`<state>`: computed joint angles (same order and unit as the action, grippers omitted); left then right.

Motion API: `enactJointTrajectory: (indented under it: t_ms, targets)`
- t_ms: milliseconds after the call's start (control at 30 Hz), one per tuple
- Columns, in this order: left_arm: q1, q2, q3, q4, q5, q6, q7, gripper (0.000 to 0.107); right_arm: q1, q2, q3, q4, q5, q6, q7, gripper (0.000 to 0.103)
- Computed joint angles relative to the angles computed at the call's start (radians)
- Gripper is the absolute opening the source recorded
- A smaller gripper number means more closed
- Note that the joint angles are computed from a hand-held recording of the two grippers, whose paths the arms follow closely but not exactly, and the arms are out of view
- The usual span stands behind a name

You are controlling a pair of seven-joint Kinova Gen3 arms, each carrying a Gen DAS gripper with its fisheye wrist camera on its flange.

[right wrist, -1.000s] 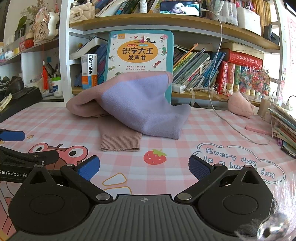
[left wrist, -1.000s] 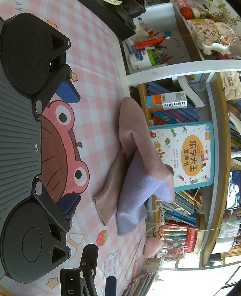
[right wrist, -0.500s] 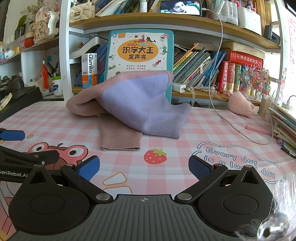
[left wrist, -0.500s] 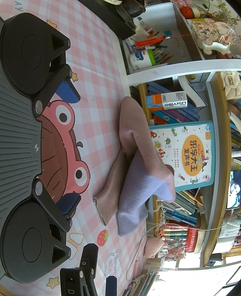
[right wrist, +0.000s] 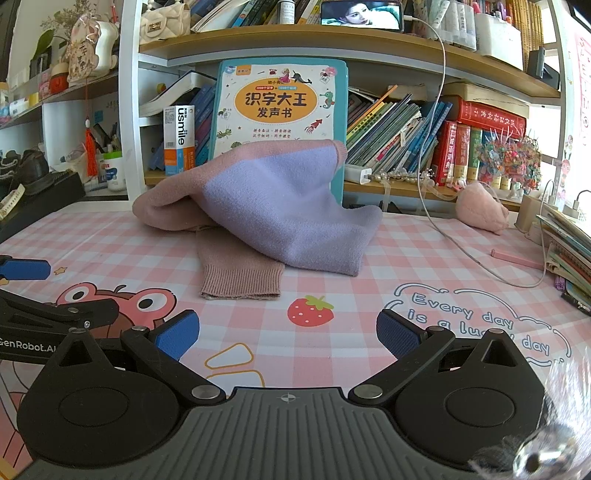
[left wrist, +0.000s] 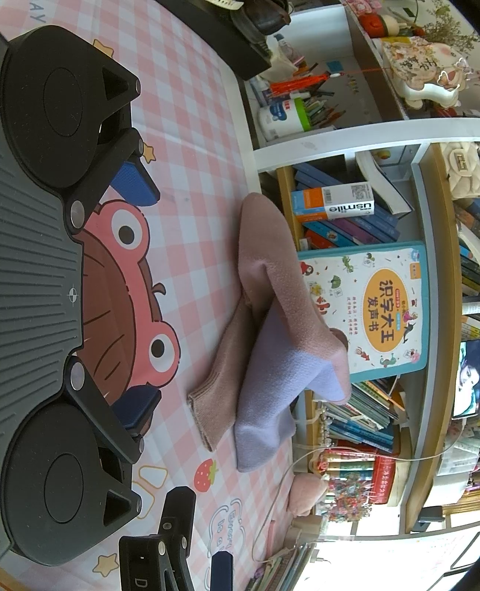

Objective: Fold clothes

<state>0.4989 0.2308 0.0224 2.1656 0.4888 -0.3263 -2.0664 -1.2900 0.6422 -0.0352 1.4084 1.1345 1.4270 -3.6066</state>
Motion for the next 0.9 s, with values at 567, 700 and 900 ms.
enactJointTrajectory:
  t_ms: [567,700,900]
  targets:
    - [0.009,0.001,-0.004,0.001,0.021,-0.001,-0.026,0.103,0.003,-0.002,-0.001,0.001,-0.004,-0.005,-0.002,0.103]
    - [0.009,0.001,-0.003,0.001,0.023,-0.001,-0.027,0.103,0.003,-0.002,-0.001,0.002,-0.003,-0.005,-0.003,0.103]
    - [0.008,0.001,0.003,0.003,0.010,-0.005,-0.028,0.103,0.003,-0.003,-0.002,0.004,-0.002,-0.009,-0.002,0.103]
